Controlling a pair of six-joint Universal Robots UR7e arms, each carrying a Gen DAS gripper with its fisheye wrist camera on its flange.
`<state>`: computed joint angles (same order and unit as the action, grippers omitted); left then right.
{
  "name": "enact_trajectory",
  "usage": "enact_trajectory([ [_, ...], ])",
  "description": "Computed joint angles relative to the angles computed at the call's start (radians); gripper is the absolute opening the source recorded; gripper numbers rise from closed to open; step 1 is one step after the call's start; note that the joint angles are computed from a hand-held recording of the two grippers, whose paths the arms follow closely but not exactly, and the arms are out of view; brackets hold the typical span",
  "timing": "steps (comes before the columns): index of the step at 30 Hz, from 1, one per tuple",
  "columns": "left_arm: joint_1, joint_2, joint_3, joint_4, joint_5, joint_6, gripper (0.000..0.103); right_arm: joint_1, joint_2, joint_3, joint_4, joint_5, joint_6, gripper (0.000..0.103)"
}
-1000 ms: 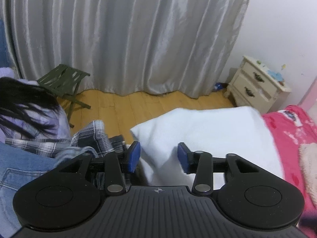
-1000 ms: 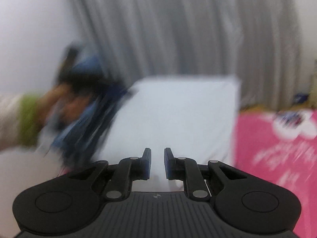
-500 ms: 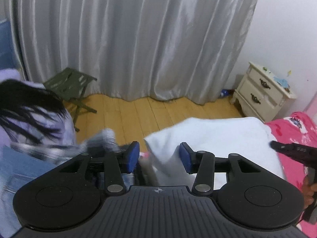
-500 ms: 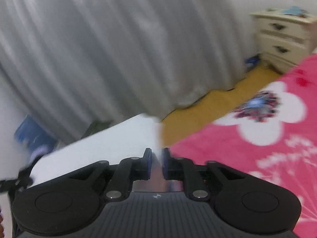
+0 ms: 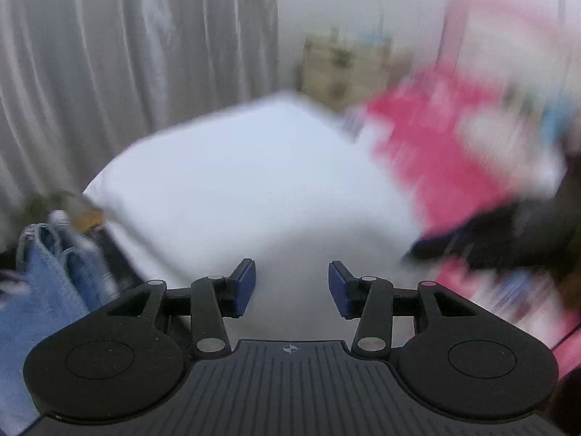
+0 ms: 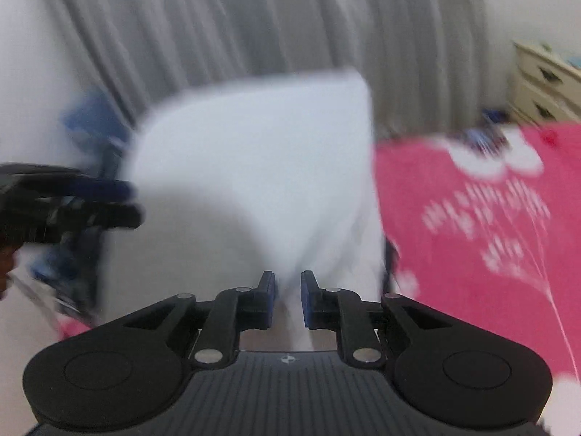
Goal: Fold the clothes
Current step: 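Lower the sweatshirt onto the beige clothes stack and open both grippers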
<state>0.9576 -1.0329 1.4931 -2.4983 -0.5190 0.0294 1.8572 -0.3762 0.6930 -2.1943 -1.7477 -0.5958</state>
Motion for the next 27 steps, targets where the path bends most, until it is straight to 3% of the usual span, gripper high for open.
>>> enact_trajectory([
  [1,-0.007,0.002,0.014,-0.03,0.013,0.023,0.044,0.005,-0.004,0.005,-0.009,-0.009,0.003,0.02],
  [4,-0.031,-0.033,0.06,-0.102,-0.037,0.042,0.046,0.011,-0.046,0.041,-0.034,0.041,-0.014,0.02],
  [7,-0.039,-0.063,0.082,0.014,-0.11,-0.043,0.046,0.006,-0.063,0.062,0.015,0.068,-0.014,0.02],
  [9,-0.034,-0.05,0.081,0.105,-0.119,-0.105,0.046,0.004,-0.05,0.063,0.05,0.04,0.007,0.02],
  [11,-0.03,-0.027,0.084,0.137,-0.09,-0.148,0.046,0.005,-0.009,0.033,0.094,-0.034,0.054,0.02],
  [14,-0.035,-0.019,0.065,0.143,-0.095,-0.176,0.047,-0.011,-0.047,0.083,0.068,-0.015,0.11,0.02],
  [17,-0.049,-0.028,0.047,0.226,-0.106,-0.326,0.049,-0.026,-0.122,0.157,0.067,-0.035,0.173,0.02],
  [19,-0.067,-0.016,0.022,0.316,-0.088,-0.46,0.055,-0.03,-0.164,0.198,0.08,-0.074,0.189,0.022],
  [21,-0.088,0.009,-0.012,0.384,-0.061,-0.589,0.061,-0.032,-0.203,0.239,0.088,-0.112,0.189,0.033],
  [25,-0.121,0.033,-0.043,0.44,-0.047,-0.782,0.088,-0.024,-0.266,0.318,0.04,-0.137,0.135,0.044],
  [27,-0.14,0.047,-0.065,0.494,-0.013,-0.851,0.096,-0.02,-0.286,0.336,0.029,-0.13,0.11,0.048],
])
